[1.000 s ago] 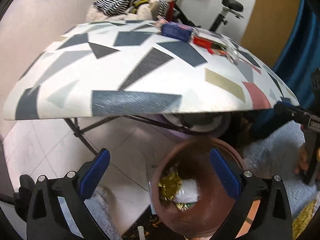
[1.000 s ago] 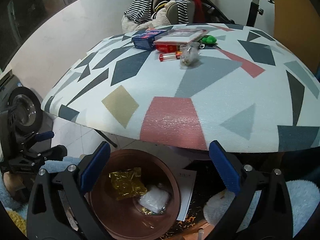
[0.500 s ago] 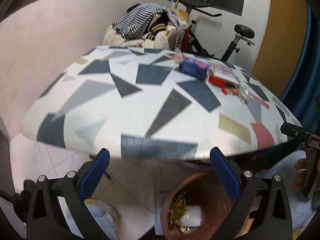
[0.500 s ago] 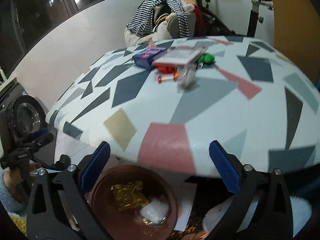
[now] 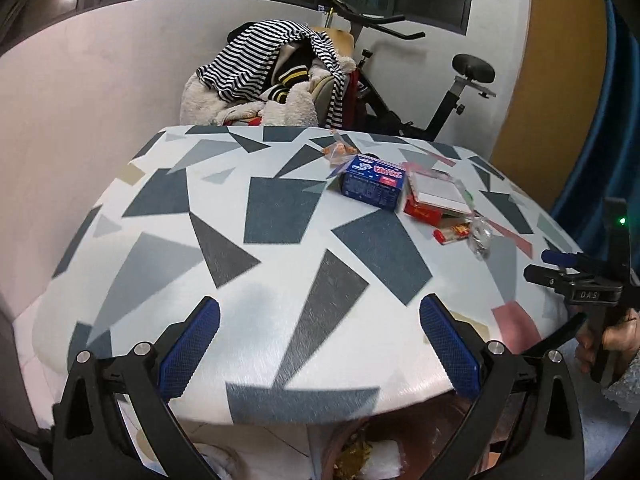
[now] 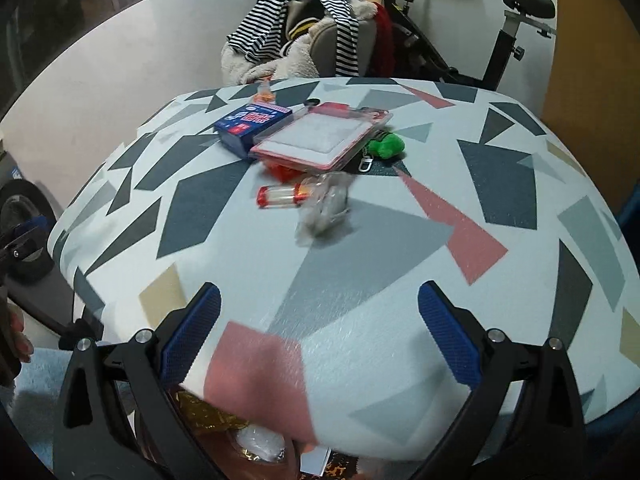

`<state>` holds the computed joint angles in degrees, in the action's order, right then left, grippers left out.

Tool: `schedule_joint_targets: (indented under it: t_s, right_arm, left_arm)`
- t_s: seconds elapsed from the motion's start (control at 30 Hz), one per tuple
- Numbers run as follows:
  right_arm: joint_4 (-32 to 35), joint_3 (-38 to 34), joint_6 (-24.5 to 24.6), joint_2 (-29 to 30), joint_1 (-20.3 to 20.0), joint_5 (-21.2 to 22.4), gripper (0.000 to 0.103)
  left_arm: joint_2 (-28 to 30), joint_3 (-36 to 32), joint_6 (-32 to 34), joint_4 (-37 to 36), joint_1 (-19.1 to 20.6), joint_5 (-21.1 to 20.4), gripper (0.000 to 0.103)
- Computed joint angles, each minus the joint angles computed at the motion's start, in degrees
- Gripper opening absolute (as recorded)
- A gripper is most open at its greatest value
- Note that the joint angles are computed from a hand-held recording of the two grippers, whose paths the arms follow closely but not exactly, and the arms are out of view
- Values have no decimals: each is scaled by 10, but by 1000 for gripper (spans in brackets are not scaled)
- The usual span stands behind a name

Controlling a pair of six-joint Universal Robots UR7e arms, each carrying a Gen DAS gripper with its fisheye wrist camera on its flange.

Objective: Collect trash
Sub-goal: 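Move the right gripper to the clear plastic wrapper and grasp it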

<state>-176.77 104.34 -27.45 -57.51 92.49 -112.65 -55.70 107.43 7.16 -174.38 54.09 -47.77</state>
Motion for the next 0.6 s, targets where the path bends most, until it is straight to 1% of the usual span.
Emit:
schedule_joint_targets:
  t_s: [0.1,0.17,0.2,0.23,0.3,0.4,0.5,0.57,0.6]
  right_arm:
    - [11,-27,-12,17,-1,-10,97]
    - [19,-49,-21,32,-2,-10,97]
    - [21,-57,-23,37,-2,-9,95]
    - [33,-74,-23,47,-3,-5,86]
    - [43,-89,-18,56,-3,-4,78]
    - [72,-130,-1,79,-5,2,70]
    - [97,-156,20,95,-6,-6,65]
    - [122,-164,34,96,-8,-3,51]
    - [130,-163,39,92,-9,3,39]
  left_arm:
    - [13,-23,1,18,5,6,97]
    - [18,-39,-3,38,12,-8,97]
    - [23,-48,-4,45,17,-14,97]
    - [26,-54,-1,44,19,-17,97]
    - [38,-70,9,44,23,-14,97]
    - [56,-98,27,60,28,-19,97]
    - [75,-129,38,79,35,-34,97]
    - [88,-152,42,93,40,-42,97]
    - [98,-168,45,102,42,-47,97]
